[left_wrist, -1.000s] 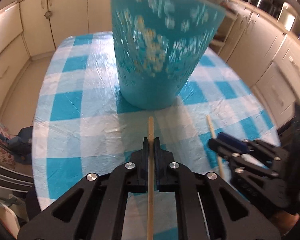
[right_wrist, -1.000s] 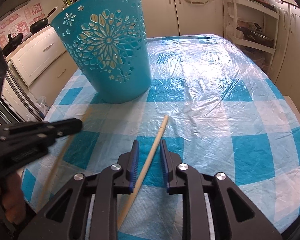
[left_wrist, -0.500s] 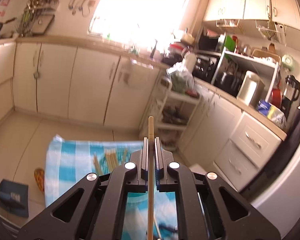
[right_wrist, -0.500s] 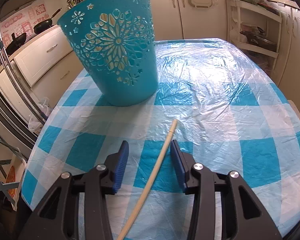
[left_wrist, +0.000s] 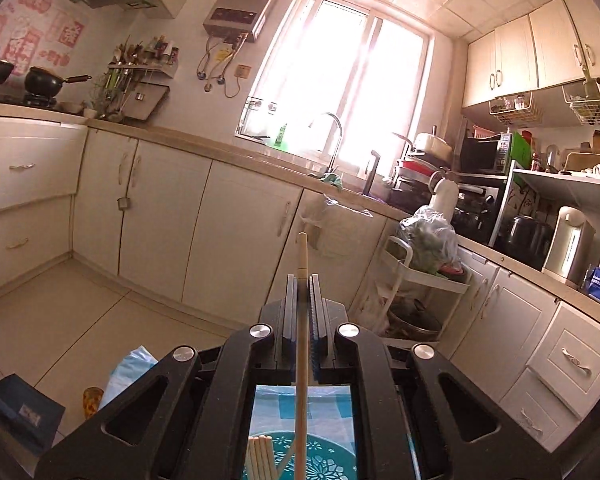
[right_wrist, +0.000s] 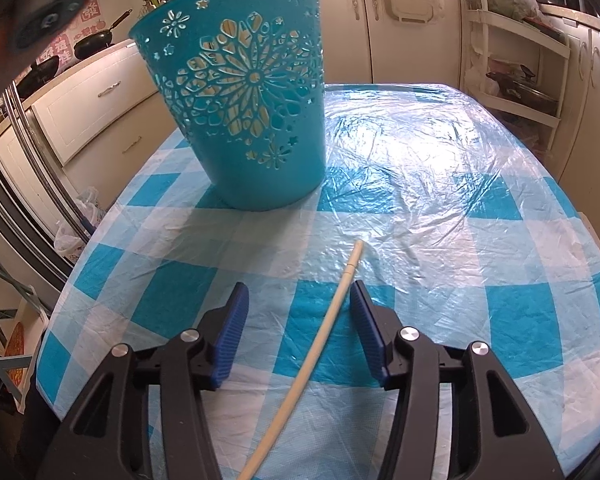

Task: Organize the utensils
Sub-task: 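Grasp a chopstick with the left tool and drop it into the basket, then close the right tool on the last chopstick on the cloth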

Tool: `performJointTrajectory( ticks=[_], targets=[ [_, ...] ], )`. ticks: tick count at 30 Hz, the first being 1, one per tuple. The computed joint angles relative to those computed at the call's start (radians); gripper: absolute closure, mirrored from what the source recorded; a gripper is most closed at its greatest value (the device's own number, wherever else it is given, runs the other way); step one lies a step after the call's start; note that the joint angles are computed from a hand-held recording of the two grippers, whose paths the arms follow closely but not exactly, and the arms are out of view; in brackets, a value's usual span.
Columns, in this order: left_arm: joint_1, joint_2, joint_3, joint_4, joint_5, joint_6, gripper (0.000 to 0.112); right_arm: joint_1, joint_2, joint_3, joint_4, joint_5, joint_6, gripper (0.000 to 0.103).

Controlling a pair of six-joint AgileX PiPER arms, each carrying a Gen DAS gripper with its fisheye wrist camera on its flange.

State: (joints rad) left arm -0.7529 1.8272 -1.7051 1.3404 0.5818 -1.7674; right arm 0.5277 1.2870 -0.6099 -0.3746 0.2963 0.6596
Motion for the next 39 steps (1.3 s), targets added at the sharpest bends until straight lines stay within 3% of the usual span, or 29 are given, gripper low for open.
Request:
performJointTrajectory(
  ticks=[9,16,18,20,22,26,28,31,36,38,39],
  targets=[
    [-0.022,0.03,0.086,0.084,0.031,-0.112,0.107,0.019,0.005,-0.005,-0.05,0.012,0.051,0.049],
    [-0.026,0.011,0.145,0.005,0.008,-0.031,0.105,0.029,0.007,-0.007,-0.074,0.018,0.078,0.049],
    [-0.033,-0.011,0.176,-0.012,0.021,-0.017,0.093,0.03,0.007,-0.007,-0.076,0.02,0.077,0.049],
    [-0.049,-0.043,0.222,-0.003,0.064,-0.042,0.056,0.026,0.006,-0.006,-0.062,0.016,0.064,0.048],
    [-0.086,-0.099,0.31,0.055,0.155,-0.124,0.041,0.013,0.001,-0.002,-0.025,0.008,0.027,0.048],
    [-0.153,-0.223,0.495,0.1,0.288,-0.214,0.022,-0.033,-0.019,0.012,0.113,-0.012,-0.1,0.048],
    [-0.19,-0.277,0.605,0.09,0.346,-0.266,0.018,-0.035,-0.026,0.018,0.079,-0.009,-0.056,0.048],
    [-0.188,-0.304,0.72,0.018,0.307,-0.279,0.017,-0.031,-0.025,0.023,-0.028,-0.011,0.073,0.055],
    [-0.1,-0.226,0.797,-0.132,0.085,-0.235,0.017,-0.005,-0.01,0.016,-0.271,0.041,0.325,0.081],
    [-0.069,-0.184,0.784,-0.182,0.006,-0.17,0.017,0.007,-0.004,0.009,-0.315,0.067,0.346,0.094],
    [-0.061,-0.167,0.779,-0.197,-0.02,-0.141,0.017,0.012,0.0,0.005,-0.317,0.077,0.327,0.094]
  ],
)
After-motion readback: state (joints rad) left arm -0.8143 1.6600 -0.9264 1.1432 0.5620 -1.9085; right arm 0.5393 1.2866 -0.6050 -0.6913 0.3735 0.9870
